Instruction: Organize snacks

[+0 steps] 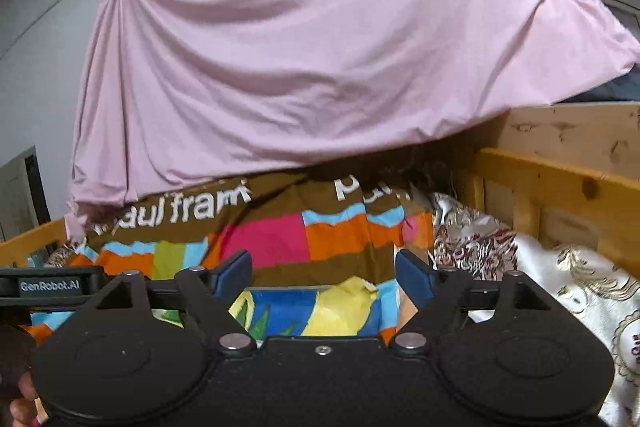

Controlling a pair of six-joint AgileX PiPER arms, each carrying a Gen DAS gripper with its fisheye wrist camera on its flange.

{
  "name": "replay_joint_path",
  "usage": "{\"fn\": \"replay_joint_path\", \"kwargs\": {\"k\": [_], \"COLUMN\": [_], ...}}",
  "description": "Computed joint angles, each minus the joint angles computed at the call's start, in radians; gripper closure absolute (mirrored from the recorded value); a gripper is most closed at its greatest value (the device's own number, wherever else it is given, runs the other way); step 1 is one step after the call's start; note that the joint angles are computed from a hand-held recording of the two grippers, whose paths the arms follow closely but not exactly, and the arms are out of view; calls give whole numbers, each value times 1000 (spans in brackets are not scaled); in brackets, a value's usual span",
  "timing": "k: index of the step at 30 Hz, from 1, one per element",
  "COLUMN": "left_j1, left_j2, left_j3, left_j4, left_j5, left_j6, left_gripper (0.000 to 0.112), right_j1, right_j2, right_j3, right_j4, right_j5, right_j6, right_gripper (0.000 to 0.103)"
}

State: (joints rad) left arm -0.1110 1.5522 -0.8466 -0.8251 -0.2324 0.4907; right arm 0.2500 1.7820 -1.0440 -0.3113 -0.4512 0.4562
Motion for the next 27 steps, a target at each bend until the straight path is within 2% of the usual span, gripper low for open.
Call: {"fn": "replay_joint_path", "kwargs": {"k": [2, 6, 9, 11, 19, 27], "left_j1": [-11, -30, -41, -51, -100, -170], "left_j2": [-29, -90, -131, -155, -258, -369], "left_j3": [13, 48, 76, 94, 152, 230], "left_j4": [-128, -287, -357, -399, -587, -681], "left_j5": [-15, -55, -75, -93, -144, -208], "left_j6": [124, 258, 310, 347, 523, 604], "left_gripper": [10, 10, 10, 10, 10, 10], "right_j1": [-3, -7, -13, -16, -24, -3], "right_j2": [-29, -89, -131, -163, -272, -366], "right_j3": [23, 76, 108, 133, 224, 311], "right_j4": [-13, -31, -55, -55, -62, -40], "right_j5": [0, -10, -16, -20, -18, -4], "right_j6": [16, 37, 70, 76, 105, 91], "right_gripper": [14, 9, 2, 1, 1, 1]}}
